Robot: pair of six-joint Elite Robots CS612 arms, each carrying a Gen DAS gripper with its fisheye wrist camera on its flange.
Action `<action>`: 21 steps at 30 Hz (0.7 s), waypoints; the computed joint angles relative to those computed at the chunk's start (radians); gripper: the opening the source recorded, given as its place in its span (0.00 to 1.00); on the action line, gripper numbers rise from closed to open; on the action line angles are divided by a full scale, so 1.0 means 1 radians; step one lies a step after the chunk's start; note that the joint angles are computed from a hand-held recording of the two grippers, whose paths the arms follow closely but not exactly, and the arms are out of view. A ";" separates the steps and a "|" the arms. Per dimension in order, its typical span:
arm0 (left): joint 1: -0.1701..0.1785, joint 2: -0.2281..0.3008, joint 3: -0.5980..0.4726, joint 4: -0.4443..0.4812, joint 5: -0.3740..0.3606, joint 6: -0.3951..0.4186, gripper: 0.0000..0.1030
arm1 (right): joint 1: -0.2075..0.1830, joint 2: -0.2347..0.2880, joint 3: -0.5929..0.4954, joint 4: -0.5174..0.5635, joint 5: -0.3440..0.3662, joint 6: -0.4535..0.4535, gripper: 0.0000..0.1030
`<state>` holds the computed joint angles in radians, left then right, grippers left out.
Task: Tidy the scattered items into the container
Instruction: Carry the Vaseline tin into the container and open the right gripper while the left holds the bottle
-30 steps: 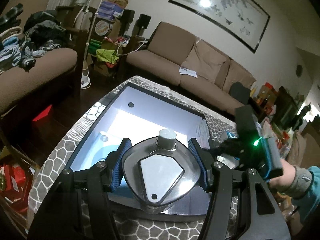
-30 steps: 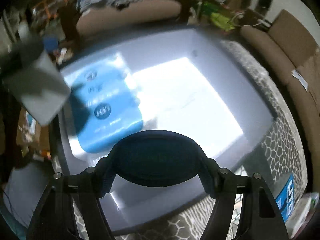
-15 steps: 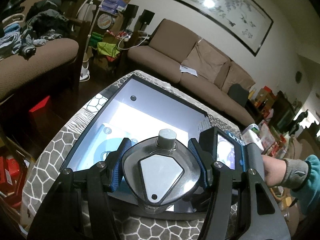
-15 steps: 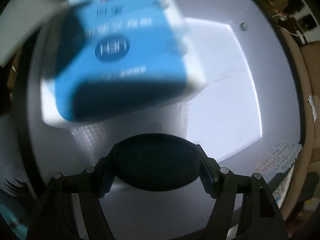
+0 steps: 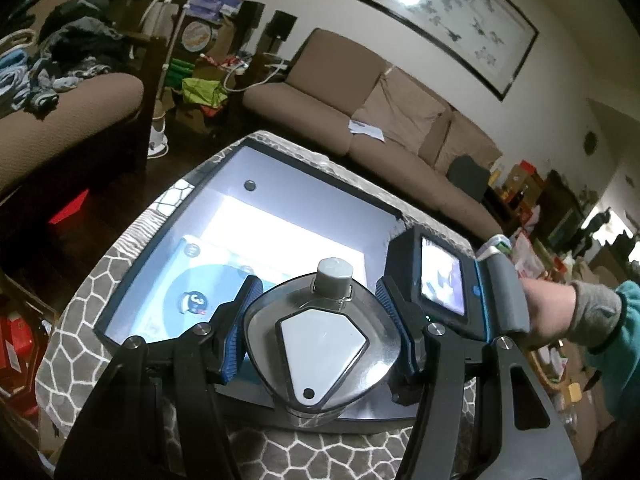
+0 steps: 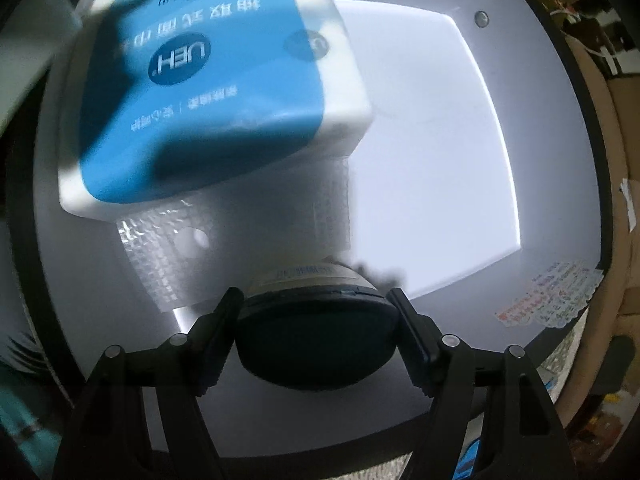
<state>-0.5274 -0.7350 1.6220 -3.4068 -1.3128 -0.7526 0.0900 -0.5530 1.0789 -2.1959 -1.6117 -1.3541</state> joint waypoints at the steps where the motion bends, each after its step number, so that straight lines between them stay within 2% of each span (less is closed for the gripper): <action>1: -0.002 0.000 -0.004 0.008 -0.003 0.004 0.54 | -0.003 0.000 -0.017 0.038 0.015 0.010 0.72; 5: -0.005 0.003 -0.027 0.044 -0.031 0.017 0.54 | -0.027 -0.017 -0.049 0.101 0.099 0.025 0.72; 7: -0.005 0.007 -0.042 0.059 -0.051 0.018 0.54 | -0.050 -0.039 -0.043 0.113 0.181 0.051 0.72; 10: -0.009 0.014 -0.069 0.090 -0.091 0.048 0.54 | -0.088 -0.069 -0.032 0.113 0.344 0.130 0.72; 11: -0.011 0.018 -0.082 0.106 -0.110 0.060 0.54 | -0.106 -0.074 -0.040 0.138 0.424 0.174 0.72; 13: -0.019 0.024 -0.099 0.128 -0.123 0.074 0.54 | -0.119 -0.078 -0.063 0.217 0.557 0.226 0.73; 14: -0.024 0.028 -0.108 0.135 -0.125 0.084 0.54 | -0.131 -0.083 -0.060 0.250 0.621 0.230 0.73; 15: -0.028 0.031 -0.114 0.137 -0.122 0.089 0.54 | -0.136 -0.069 -0.090 0.270 0.647 0.234 0.73; 17: -0.036 0.042 -0.121 0.106 -0.115 0.096 0.53 | -0.140 -0.084 -0.074 0.342 0.700 0.220 0.73; 19: -0.043 0.048 -0.123 0.094 -0.092 0.112 0.53 | -0.148 -0.065 -0.118 0.480 0.751 0.213 0.73; 21: -0.049 0.054 -0.124 0.088 -0.080 0.136 0.53 | -0.147 -0.044 -0.154 0.553 0.764 0.228 0.73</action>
